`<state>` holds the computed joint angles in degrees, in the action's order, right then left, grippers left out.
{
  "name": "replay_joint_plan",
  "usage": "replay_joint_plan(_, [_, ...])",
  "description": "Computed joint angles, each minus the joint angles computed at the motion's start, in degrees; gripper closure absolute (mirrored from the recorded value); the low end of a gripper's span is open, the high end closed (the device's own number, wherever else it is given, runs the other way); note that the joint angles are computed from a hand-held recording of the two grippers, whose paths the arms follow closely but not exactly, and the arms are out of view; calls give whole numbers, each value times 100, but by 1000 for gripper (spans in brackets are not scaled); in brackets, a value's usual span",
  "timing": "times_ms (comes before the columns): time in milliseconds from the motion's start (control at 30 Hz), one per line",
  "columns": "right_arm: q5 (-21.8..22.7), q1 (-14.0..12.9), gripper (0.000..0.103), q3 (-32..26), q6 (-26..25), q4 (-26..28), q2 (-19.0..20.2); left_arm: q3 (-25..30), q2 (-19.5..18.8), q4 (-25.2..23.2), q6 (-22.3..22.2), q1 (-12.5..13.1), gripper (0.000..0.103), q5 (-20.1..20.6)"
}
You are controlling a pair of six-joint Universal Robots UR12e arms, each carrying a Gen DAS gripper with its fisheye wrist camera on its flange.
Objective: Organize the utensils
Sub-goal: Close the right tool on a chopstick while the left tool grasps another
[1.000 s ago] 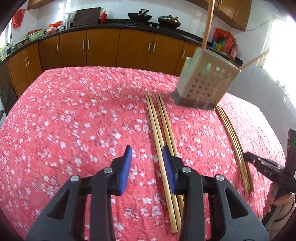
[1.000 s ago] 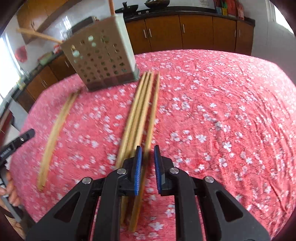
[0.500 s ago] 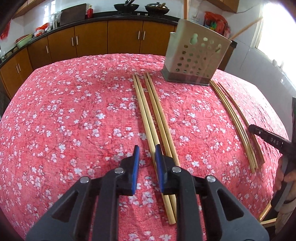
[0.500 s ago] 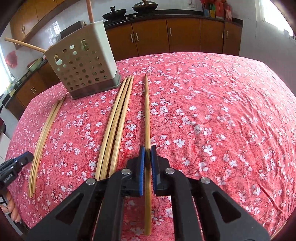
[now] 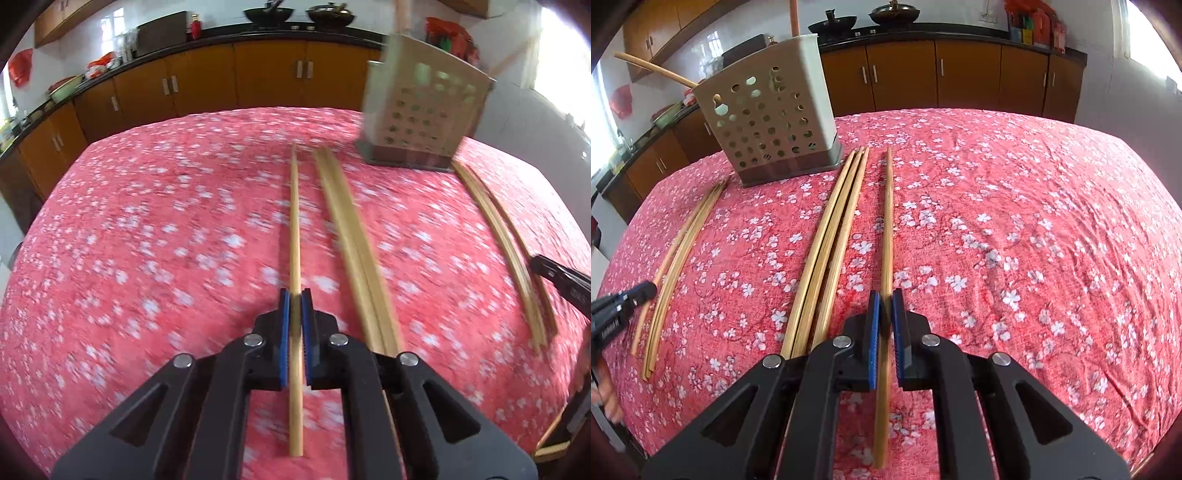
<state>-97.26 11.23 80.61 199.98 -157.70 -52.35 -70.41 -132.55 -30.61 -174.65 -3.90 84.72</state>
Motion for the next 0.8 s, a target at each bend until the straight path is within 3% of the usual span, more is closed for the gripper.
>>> replay_joint_plan(200, [-267,-89,95,-234,77,117,136,321,-194,-55,-195,148,92,287])
replay_joint_plan(800, [-383,-136,95,-394,148,117,253,351,-238,71,-525,368,92,-286])
